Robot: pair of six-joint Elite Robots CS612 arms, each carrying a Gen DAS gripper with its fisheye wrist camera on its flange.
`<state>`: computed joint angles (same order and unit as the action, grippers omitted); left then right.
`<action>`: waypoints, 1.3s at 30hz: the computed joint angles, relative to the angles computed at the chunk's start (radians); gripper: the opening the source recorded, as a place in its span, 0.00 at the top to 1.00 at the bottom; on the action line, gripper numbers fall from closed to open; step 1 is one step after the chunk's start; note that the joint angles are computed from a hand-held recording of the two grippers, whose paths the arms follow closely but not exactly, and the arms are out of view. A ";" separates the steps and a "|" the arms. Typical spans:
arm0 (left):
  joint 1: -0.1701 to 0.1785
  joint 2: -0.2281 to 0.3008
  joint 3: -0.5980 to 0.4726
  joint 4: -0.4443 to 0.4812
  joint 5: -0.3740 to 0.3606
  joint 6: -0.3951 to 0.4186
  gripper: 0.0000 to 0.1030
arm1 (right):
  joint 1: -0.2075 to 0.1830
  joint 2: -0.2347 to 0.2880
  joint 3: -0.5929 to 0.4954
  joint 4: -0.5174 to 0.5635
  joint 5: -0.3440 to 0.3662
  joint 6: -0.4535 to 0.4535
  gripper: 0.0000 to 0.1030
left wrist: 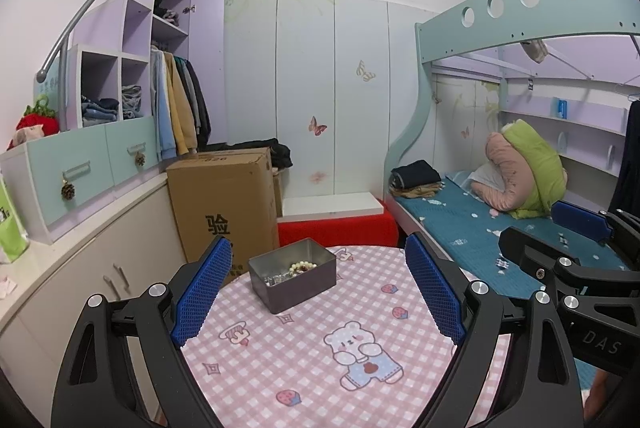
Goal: Organize jewelry
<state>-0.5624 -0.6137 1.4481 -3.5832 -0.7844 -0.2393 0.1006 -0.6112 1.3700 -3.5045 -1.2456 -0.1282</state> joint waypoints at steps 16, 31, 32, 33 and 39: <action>0.000 0.012 -0.009 -0.020 0.013 0.024 0.17 | -0.002 0.009 -0.005 0.006 -0.004 0.002 0.29; 0.002 0.013 -0.007 -0.004 0.006 0.012 0.17 | -0.004 0.010 -0.004 0.013 -0.004 -0.001 0.29; 0.002 0.012 -0.008 -0.003 0.008 0.013 0.17 | -0.004 0.011 -0.004 0.013 -0.003 -0.001 0.29; 0.002 0.013 -0.008 -0.003 0.008 0.012 0.17 | -0.004 0.010 -0.004 0.015 -0.003 -0.001 0.29; 0.001 0.014 -0.009 -0.003 0.009 0.013 0.17 | -0.003 0.011 -0.005 0.015 -0.005 0.000 0.29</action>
<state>-0.5611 -0.5998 1.4393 -3.5864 -0.7752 -0.2263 0.0979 -0.6007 1.3647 -3.4893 -1.2507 -0.1283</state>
